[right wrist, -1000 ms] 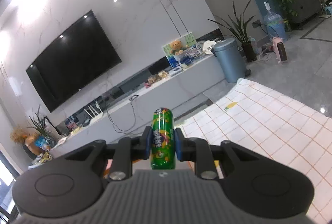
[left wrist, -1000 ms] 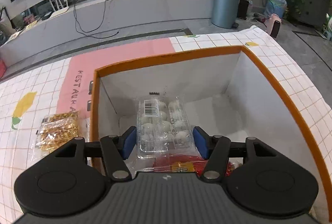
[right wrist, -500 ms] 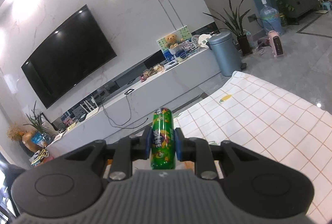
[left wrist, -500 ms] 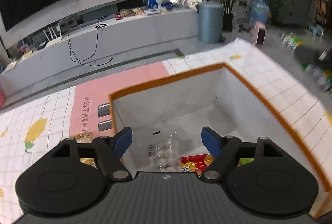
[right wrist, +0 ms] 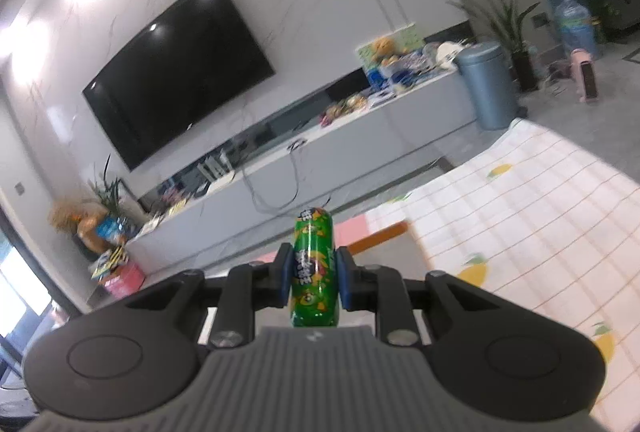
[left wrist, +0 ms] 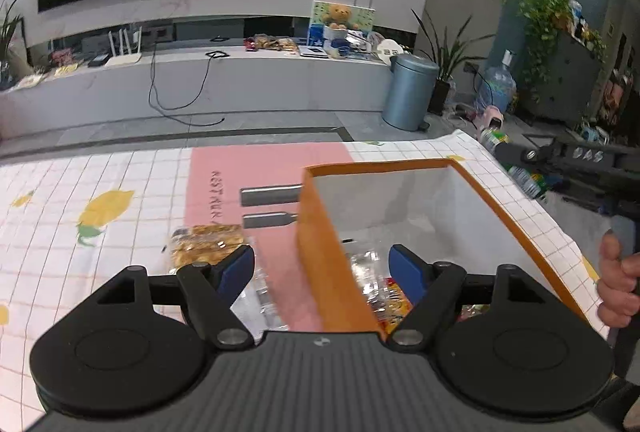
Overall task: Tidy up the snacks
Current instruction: 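Lower the green sausage stick into the box and open the right gripper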
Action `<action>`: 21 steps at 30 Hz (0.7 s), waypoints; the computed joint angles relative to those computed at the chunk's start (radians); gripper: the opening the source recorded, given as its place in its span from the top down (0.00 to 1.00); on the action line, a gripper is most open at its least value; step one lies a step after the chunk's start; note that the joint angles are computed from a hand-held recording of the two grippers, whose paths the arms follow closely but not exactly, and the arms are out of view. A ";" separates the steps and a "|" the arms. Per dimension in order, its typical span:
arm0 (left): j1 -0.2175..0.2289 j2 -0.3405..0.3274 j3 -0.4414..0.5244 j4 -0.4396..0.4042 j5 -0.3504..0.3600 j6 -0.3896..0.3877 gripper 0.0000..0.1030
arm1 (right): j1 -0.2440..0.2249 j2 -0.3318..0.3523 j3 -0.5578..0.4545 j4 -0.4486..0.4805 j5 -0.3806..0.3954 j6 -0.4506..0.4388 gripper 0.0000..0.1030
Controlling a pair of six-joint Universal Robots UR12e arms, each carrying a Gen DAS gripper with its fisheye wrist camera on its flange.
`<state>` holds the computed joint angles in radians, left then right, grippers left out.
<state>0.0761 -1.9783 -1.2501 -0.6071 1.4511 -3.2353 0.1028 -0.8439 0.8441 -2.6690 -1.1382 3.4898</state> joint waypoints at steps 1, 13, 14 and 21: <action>0.007 0.002 -0.008 0.007 -0.009 -0.010 0.13 | 0.006 0.010 -0.019 0.030 0.005 -0.017 0.80; 0.061 -0.011 -0.080 0.059 -0.051 -0.025 0.18 | 0.067 0.215 -0.375 0.472 0.046 -0.080 0.80; 0.065 -0.013 -0.082 0.053 -0.057 -0.020 0.18 | 0.070 0.227 -0.393 0.488 0.042 -0.073 0.80; 0.080 -0.015 -0.104 0.084 -0.057 0.012 0.18 | 0.074 0.270 -0.464 0.569 0.078 -0.085 0.75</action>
<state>0.1562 -1.9930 -1.3540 -0.5233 1.3937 -3.2234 0.1771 -0.5736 0.3797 -2.0997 -1.0602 3.4046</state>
